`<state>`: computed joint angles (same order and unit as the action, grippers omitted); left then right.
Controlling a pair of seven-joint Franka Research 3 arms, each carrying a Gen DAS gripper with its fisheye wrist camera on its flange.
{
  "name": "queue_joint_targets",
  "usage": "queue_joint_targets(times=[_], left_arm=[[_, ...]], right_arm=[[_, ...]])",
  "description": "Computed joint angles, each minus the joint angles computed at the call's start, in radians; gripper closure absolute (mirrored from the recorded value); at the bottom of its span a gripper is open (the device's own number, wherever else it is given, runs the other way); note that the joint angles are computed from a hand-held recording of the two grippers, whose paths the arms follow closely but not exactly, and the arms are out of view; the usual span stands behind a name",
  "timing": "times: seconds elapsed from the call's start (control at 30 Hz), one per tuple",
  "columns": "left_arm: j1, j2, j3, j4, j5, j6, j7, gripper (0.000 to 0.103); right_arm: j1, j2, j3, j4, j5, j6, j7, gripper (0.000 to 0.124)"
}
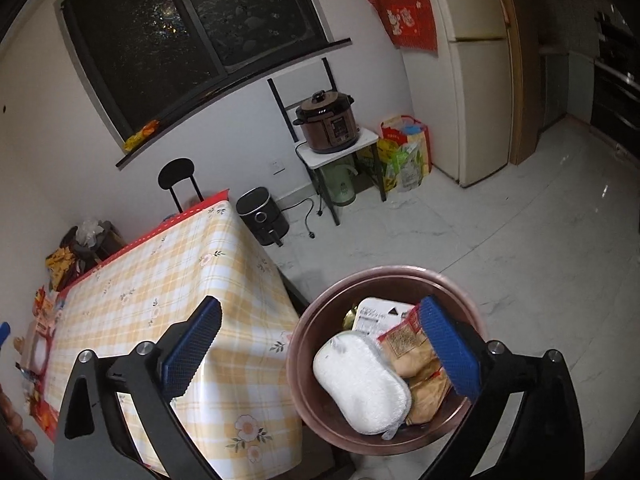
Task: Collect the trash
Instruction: 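Lower the sponge over the bin and open the right tool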
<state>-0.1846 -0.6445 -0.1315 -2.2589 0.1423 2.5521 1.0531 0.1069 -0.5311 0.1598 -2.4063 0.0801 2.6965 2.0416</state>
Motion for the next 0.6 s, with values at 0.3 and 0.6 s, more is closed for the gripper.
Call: queue_joint_targets(times=[0.3,0.6], left_arm=[[-0.013,0.012,0.017,0.011,-0.002,0.002,0.044,0.006],[-0.075,0.020,0.110,0.024,-0.091,0.062,0.224,0.006]], right_arm=[[-0.054,-0.053,0.058,0.039,-0.091,-0.073,0.066,0.026],[-0.100,-0.115,0.162,0.136,-0.229,-0.198,0.208,0.026]])
